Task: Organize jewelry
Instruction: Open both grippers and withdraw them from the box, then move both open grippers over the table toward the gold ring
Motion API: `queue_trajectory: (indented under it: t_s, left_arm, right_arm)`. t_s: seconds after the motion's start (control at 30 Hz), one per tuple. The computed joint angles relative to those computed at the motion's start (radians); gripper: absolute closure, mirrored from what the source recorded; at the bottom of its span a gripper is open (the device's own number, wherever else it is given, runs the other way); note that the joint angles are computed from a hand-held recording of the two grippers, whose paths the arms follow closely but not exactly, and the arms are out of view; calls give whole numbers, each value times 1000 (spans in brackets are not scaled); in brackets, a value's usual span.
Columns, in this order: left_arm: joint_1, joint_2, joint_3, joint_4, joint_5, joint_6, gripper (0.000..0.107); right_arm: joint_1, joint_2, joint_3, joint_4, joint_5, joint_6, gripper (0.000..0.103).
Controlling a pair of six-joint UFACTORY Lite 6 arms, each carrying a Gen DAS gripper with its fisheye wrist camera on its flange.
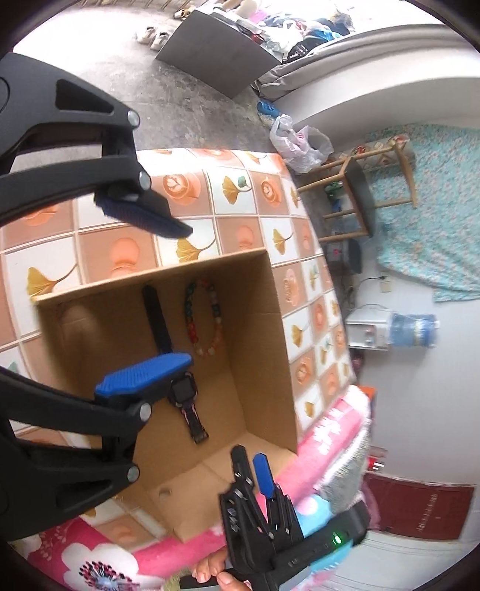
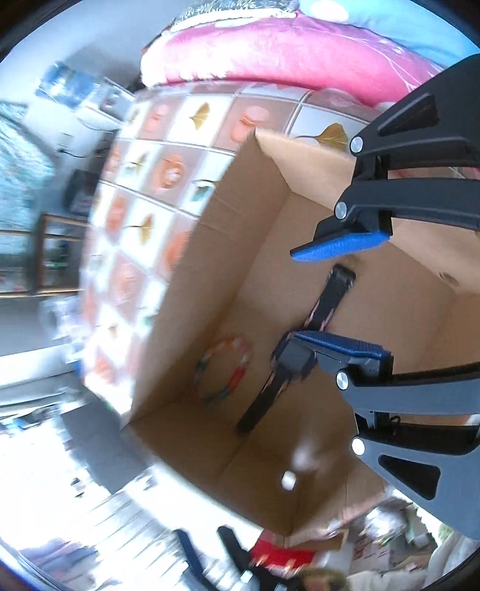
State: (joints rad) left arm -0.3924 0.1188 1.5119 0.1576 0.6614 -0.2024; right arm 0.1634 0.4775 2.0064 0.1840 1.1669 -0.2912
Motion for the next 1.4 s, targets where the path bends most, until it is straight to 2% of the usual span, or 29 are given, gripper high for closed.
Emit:
queue_trajectory:
  t_s: [0.07,0.17,0.27,0.37,0.43,0.5,0.57,0.7,0.83,1.03,1.13,1.23,1.3,1.4]
  left_arm:
    - [-14,-129,-133,15,-45,-35,33]
    - [-62,-328,-348,73,-98,-140,24]
    - [-139,-477,-542,127,-121,-257,21]
    - [-258,-514,-696,332,-115,-542,20]
    - [-329,-473,-751,432,-106,-704,20]
    - [-374,-421,-793,509,-104,-826,20]
    - [-391,-380,-821,552,-126,-890,20]
    - [-398,-310,-820,603,-153,-952,20]
    - [-382,-268,-818,601,-178,-970,20]
    - [-393,-287,-876,684,-203,-1107,12]
    - [-409,-287,-884,731,-196,-1163,12]
    - [-407,-304,-907,758,-216,-1201,12]
    - [-414,-303,-907,771,-214,-1212,11]
    - [-420,-293,-897,784,-210,-1230,11]
  right_arm:
    - [-60,-196,-189,94,-57,-76,55]
    - [-207,-469,-462,289,-138,-308,42]
    - [-376,-738,-718,451,-94,-516,34]
    - [-496,-921,-889,459,-23,-588,31]
    - [-571,-1032,-1053,399,-54,-614,31]
    - [-569,-1132,-1238,351,-113,-599,31]
    - [-521,-1168,-1371,297,-191,-514,31]
    - [-406,-1172,-1503,211,-337,-347,31]
    - [-368,-1107,-1536,230,-447,-316,31]
    - [-245,-1039,-1546,100,-605,-154,31]
    - [-190,-1067,-1571,39,-627,-66,31]
    - [-162,-1142,-1597,-9,-605,10,31]
    - [-147,-1167,-1615,-41,-599,60,26]
    - [-160,-1195,-1646,-24,-616,54,24]
